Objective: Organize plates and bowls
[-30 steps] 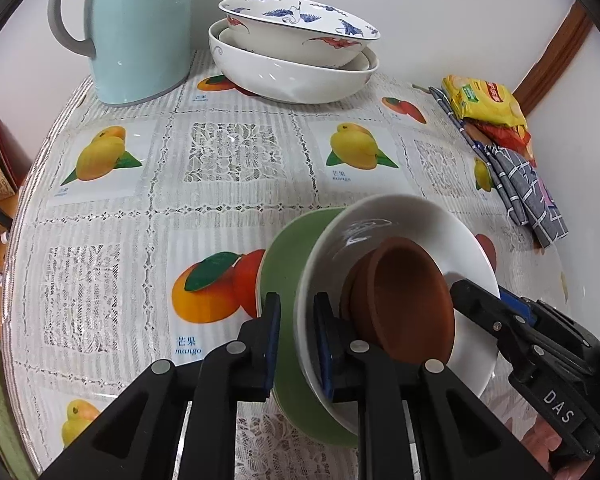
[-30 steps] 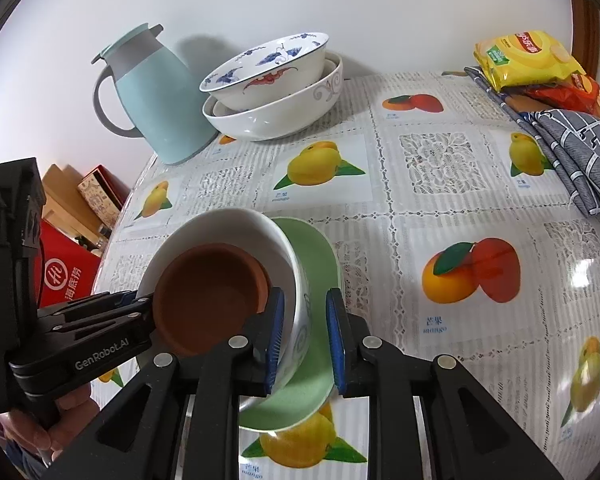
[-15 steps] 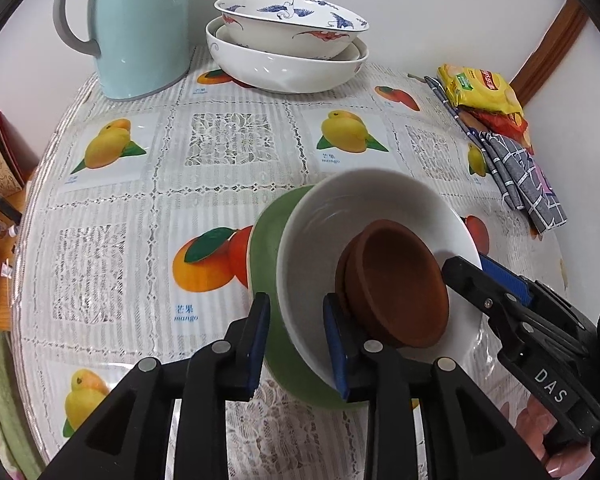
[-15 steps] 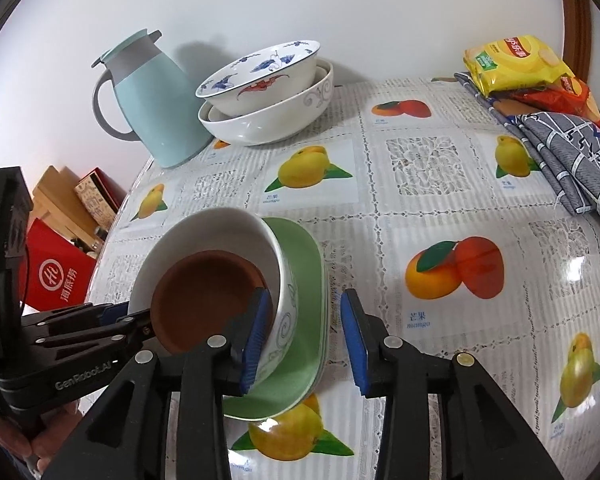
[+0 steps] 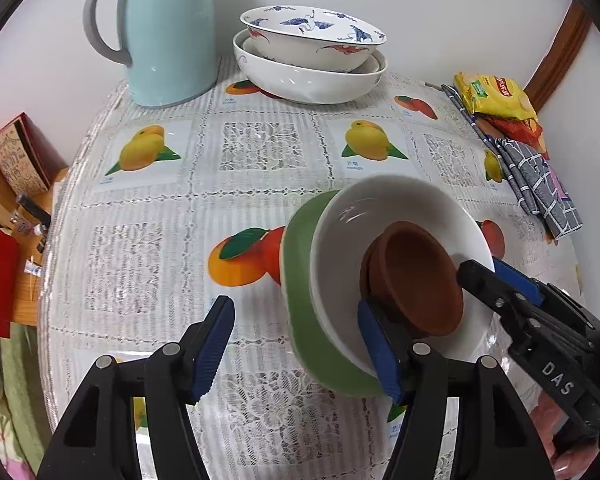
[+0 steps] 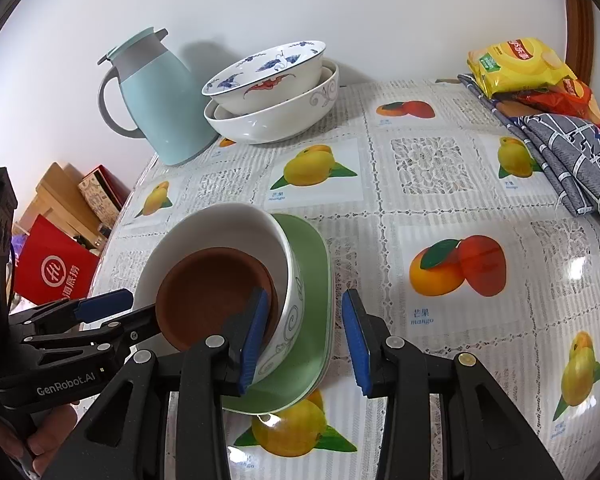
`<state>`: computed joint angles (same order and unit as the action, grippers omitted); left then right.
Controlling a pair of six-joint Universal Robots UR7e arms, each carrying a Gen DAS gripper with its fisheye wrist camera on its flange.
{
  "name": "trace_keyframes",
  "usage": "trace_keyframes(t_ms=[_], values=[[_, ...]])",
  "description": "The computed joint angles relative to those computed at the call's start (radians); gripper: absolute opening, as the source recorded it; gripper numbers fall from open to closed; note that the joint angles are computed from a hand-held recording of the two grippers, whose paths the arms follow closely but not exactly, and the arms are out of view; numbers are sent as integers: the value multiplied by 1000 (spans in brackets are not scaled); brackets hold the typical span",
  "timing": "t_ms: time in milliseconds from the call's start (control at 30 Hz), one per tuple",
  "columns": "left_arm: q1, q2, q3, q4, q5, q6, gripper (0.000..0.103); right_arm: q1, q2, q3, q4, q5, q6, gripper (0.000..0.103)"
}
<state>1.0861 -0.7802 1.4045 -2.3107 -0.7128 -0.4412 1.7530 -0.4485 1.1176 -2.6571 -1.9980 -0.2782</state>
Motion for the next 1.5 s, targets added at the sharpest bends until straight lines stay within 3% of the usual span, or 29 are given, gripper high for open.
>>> trace_keyframes(t_ms=[233,333,400,500,600,700,833,867,900,1067,1367,1500], values=[[-32,-44,62,-20,23,-52,62,19,-41,58,-22,-20,-3,39],[-60,-67,104,-49,47,-63,62,41,-67,99,-52,-70,-33,39],[-84,-82,135,-69,74,-71,62,56,-96,144,-94,-105,-51,46],[-125,-106,187,-133,112,-87,62,71,-161,229,-150,-123,-46,54],[-173,-132,250,-238,130,-63,62,77,-224,294,-144,-121,-5,54],[-224,-143,299,-311,167,-31,62,87,-292,386,-216,-141,6,56],[-294,-137,349,-390,246,27,62,104,-367,484,-303,-167,11,71],[-310,-137,357,-384,262,24,63,108,-389,512,-331,-166,4,78],[-323,-139,365,-380,264,16,65,113,-408,537,-360,-166,-10,85],[-376,-152,413,-394,257,-16,73,146,-453,617,-496,-246,-74,96],[-442,-162,479,-379,272,-114,78,157,-540,744,-594,-263,-95,97],[-464,-161,497,-366,284,-140,79,167,-557,782,-656,-306,-114,97]])
